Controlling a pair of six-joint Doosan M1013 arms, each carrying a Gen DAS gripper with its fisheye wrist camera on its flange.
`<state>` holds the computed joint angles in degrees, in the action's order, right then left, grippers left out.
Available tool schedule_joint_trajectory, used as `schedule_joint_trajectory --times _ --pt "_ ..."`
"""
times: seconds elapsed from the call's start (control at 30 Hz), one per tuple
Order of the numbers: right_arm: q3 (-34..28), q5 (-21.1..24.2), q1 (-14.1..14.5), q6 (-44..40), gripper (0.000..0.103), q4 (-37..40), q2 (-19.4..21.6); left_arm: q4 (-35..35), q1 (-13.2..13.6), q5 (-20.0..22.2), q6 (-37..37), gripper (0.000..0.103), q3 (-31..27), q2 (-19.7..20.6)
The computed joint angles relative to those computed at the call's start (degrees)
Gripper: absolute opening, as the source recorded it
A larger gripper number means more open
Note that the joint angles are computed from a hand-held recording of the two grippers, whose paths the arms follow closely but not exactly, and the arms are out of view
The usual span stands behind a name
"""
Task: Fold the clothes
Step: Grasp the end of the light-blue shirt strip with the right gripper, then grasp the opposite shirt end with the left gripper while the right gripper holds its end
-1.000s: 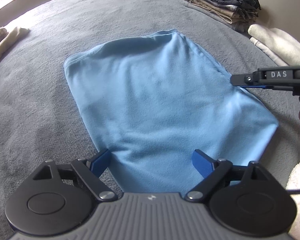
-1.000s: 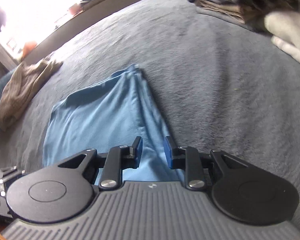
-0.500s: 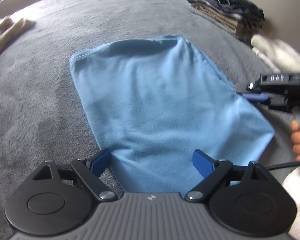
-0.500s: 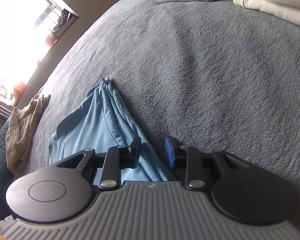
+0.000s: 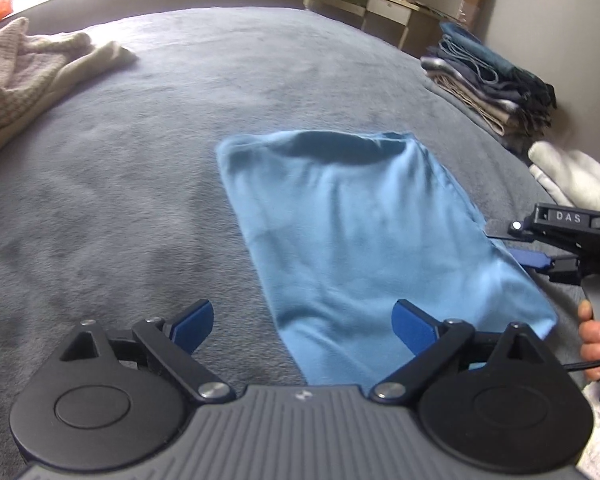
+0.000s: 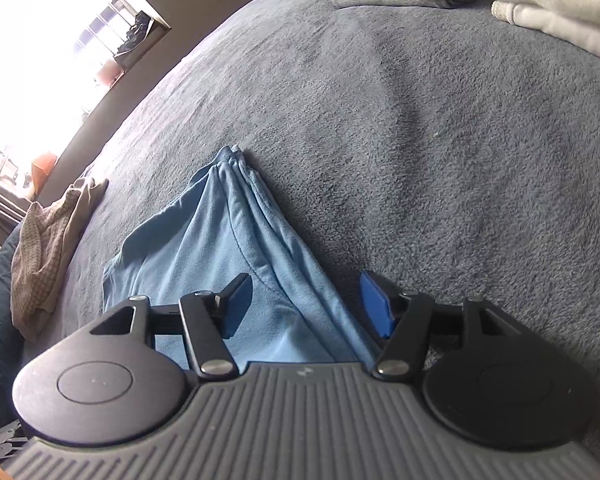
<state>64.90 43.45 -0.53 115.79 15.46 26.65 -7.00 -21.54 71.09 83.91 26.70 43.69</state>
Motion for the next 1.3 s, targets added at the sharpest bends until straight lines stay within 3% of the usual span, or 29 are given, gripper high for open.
schedule_joint_trajectory --times 0.27,0.43,0.6,0.83,0.93,1.13,1.3 --pt "0.3 -0.3 0.2 2.1 0.069 0.3 -0.1 2.0 0.3 -0.6 -3.6 0.102 2.0 -1.3" --pt "0.1 -0.5 0.5 0.8 0.081 0.4 0.0 1.9 0.6 -0.8 -5.1 0.102 2.9 -1.5" --pt "-0.3 0.0 0.6 0.0 0.083 0.3 0.1 1.6 0.9 -0.3 -5.4 0.102 2.4 -0.9" --pt "0.5 -2.7 -1.4 -12.0 0.083 11.5 -0.7 -2.8 1.4 -2.9 -2.4 0.101 3.1 -0.4" --pt "-1.8 1.0 -2.6 -17.5 0.083 16.0 1.0 -6.5 2.0 -5.3 -1.8 0.095 4.4 -0.7" --pt "-7.7 8.7 -4.6 -23.0 0.083 26.0 6.4 -16.2 4.0 -9.9 -0.4 0.058 6.2 -0.5" --pt "-13.3 12.2 -5.1 -28.0 0.082 32.2 10.8 -22.4 5.4 -7.1 0.1 0.045 0.9 3.2"
